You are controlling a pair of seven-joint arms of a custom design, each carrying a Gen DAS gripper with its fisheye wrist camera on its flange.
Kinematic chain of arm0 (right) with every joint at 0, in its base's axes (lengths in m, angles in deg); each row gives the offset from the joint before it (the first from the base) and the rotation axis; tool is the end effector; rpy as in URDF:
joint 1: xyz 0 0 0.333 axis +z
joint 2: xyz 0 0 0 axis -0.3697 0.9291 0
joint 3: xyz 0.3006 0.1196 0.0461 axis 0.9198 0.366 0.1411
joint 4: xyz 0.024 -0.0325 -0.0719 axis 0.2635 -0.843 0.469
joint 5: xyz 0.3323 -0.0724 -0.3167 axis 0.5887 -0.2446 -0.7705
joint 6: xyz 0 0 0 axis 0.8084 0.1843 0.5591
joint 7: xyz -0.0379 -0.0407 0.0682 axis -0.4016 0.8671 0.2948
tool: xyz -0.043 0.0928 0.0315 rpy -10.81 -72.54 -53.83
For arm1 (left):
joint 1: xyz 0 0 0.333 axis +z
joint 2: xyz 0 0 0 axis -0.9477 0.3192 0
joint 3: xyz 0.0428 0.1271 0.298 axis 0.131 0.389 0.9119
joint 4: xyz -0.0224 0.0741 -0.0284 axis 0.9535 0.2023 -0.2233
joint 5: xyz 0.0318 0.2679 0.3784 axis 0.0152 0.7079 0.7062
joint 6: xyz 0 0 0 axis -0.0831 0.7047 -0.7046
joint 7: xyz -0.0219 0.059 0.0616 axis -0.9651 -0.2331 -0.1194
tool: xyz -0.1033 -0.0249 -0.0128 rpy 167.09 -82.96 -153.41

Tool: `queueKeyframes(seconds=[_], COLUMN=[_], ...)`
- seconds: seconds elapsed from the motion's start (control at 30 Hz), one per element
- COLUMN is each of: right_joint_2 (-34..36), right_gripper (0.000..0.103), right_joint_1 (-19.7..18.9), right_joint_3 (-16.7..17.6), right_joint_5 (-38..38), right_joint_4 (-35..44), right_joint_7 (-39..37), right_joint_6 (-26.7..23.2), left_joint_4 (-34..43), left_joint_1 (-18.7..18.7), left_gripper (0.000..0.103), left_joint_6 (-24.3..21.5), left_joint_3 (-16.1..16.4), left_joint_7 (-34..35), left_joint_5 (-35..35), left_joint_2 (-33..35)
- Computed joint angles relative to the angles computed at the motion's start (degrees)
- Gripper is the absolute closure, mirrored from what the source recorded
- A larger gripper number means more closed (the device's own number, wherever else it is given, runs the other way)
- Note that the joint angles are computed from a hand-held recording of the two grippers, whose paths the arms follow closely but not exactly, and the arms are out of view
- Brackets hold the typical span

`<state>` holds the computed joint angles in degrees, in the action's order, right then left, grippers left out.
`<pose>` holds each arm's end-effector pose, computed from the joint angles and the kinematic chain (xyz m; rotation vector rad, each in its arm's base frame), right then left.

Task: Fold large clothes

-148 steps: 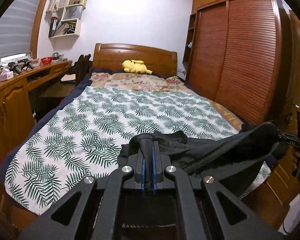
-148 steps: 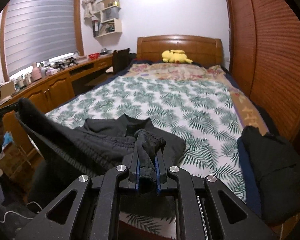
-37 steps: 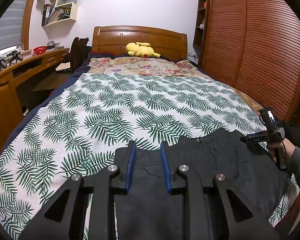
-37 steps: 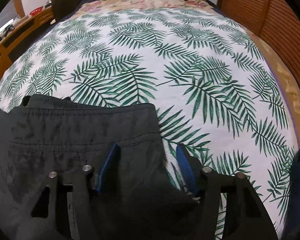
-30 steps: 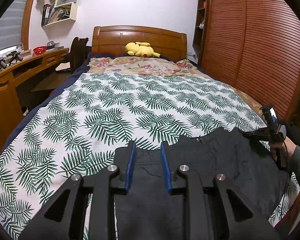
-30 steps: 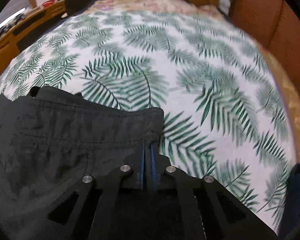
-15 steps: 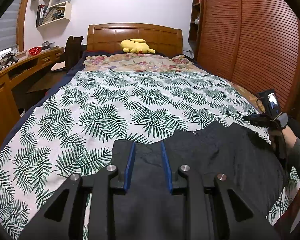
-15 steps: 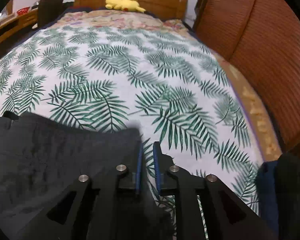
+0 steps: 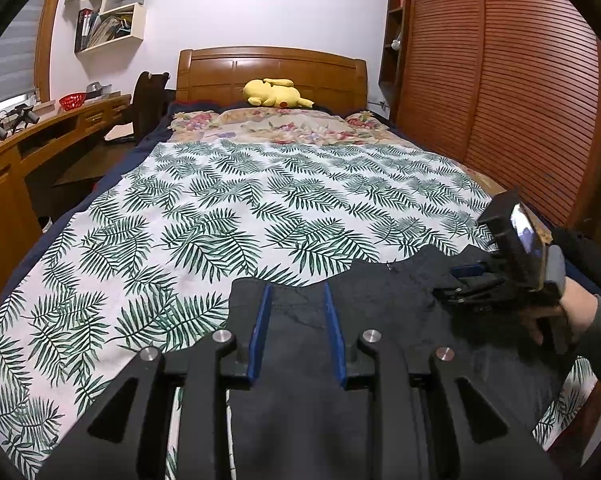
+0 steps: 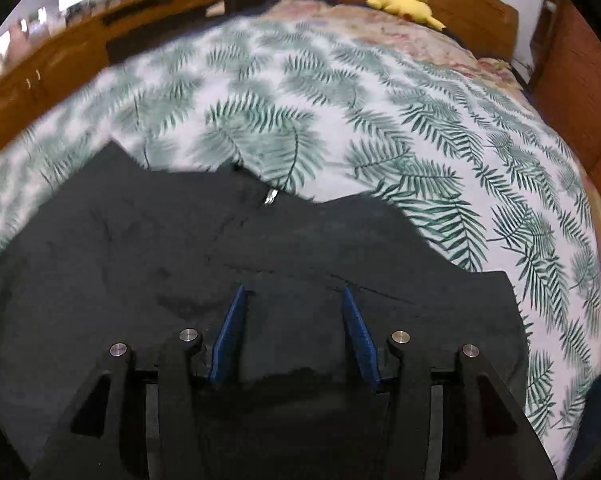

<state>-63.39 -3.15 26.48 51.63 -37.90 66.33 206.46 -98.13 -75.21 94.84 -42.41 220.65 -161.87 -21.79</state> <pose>0.6939 0.2259 0.3676 -2.1700 1.5799 -0.6416 0.6266 -0.0785 0.4109 -1.4347 1.9707 -1.1538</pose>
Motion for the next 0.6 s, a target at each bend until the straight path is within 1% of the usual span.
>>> queueKeyframes(seconds=[0.03,0.07,0.13,0.17,0.23,0.33,0.47,0.57,0.6], right_joint_2=[0.88,1.92,3.37,4.22,5.05,6.16,8.41,7.44,6.63], right_gripper=[0.052,0.053,0.065,0.068,0.078,0.085,0.085,0.082,0.078], right_joint_1=[1.43,1.6,0.79,-0.06,0.38,1.47,1.33,0.15,0.0], right_joint_3=[-1.24,-1.32,-0.57,0.21,-0.08,-1.24,-1.58,-0.83,-0.79], right_joint_5=[-2.31,-2.75,-1.5,0.03,-0.17,-1.84,-1.11,1.38,1.86], right_joint_4=[1.07,2.19,3.74,4.52,5.16,6.52,9.49,7.95,6.87], right_joint_7=[2.09,2.51,1.43,-0.06,-0.68,-0.35,0.13,0.01,0.02], right_joint_6=[-1.32,-2.03,-2.73,-3.22,-3.3,-3.3,-3.31,-0.66,0.27], left_joint_4=[-0.14,-0.31,-0.61,-0.64,-0.7,-0.7,-0.8,-1.29,-1.47], left_joint_1=[0.03,0.06,0.11,0.14,0.31,0.46,0.37,0.12,0.03], left_gripper=[0.077,0.077,0.077,0.077,0.077,0.077,0.077,0.077,0.077], left_joint_6=[0.01,-0.01,-0.02,-0.01,-0.1,-0.02,0.49,0.94,0.93], left_joint_3=[0.04,0.05,0.14,0.19,0.34,0.36,0.19,-0.08,-0.13], left_joint_7=[-0.06,-0.03,-0.06,-0.05,-0.13,0.25,0.29,0.43,0.41], left_joint_5=[0.16,0.2,0.39,0.45,0.55,-0.06,0.31,0.67,0.77], left_joint_2=[-0.05,-0.16,-0.28,-0.24,-0.18,-0.09,0.09,-0.06,-0.22])
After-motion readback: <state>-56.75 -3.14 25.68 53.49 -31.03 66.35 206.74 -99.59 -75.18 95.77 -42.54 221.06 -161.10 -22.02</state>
